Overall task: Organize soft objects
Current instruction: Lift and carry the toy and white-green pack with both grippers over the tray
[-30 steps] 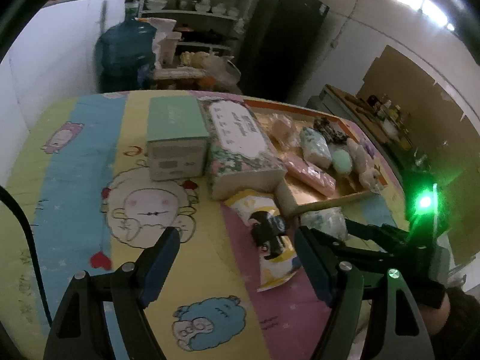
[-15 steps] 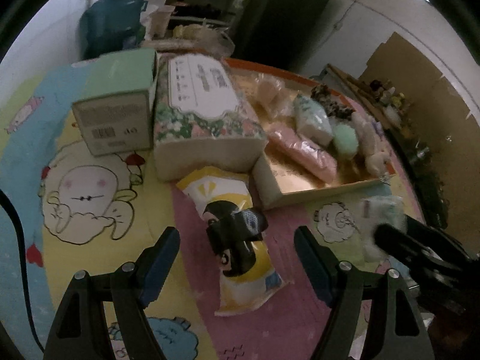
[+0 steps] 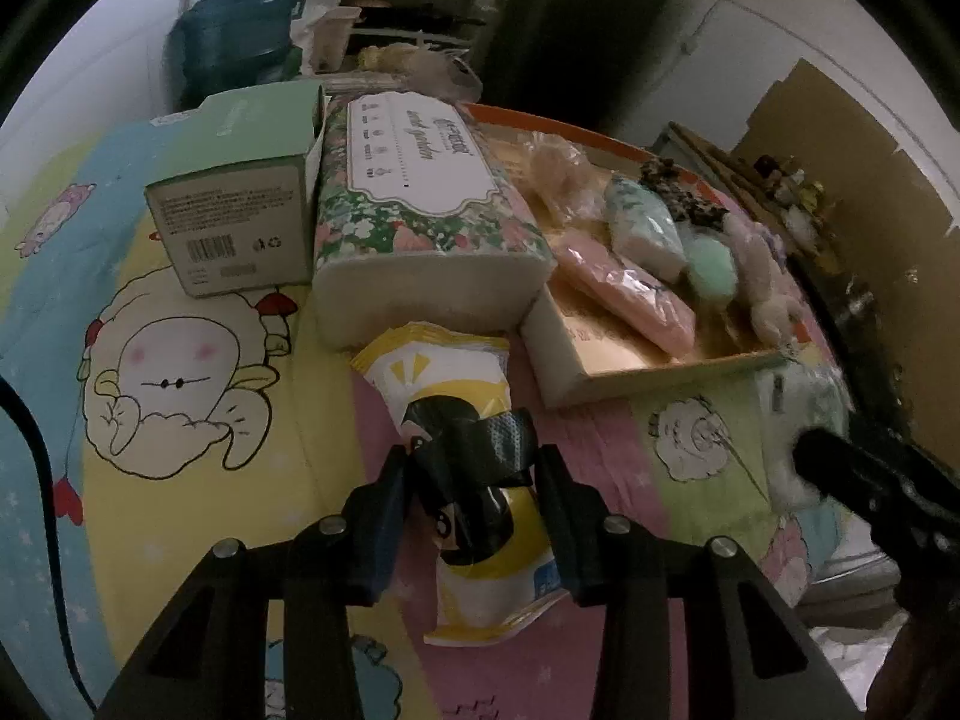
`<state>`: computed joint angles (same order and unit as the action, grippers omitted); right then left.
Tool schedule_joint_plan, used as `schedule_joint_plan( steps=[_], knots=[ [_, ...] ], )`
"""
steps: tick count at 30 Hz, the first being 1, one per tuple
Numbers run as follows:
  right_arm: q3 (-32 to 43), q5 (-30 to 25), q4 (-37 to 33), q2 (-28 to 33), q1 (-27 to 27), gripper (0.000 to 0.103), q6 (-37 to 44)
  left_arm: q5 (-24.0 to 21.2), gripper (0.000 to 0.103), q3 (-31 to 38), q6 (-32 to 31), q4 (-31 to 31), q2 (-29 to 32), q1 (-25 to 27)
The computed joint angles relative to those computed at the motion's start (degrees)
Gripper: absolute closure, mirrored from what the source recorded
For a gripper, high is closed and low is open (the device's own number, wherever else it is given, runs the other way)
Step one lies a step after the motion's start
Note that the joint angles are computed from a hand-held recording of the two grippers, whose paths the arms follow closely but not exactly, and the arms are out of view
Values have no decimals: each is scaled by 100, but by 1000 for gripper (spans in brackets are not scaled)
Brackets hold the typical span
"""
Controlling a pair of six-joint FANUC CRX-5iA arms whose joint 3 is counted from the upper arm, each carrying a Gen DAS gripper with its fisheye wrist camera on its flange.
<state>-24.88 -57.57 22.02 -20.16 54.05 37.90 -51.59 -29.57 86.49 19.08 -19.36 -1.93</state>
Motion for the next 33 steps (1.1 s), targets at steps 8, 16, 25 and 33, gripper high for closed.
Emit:
schedule_joint_plan(
  steps=[8,16,25,33],
  knots=[
    [83,177,107,-22,15,38,-27,-29,61,-218,-300,276,-557,362],
    [170,346,237,-41,-100,38,-10,160,61,96,-218,169,-697,250],
    [245,553,336,-119,-529,38,112,400,61,667,288,-254,-389,-212],
    [420,752,71,-56,-1083,38,617,598,61,1197,832,-639,91,-661]
  ],
)
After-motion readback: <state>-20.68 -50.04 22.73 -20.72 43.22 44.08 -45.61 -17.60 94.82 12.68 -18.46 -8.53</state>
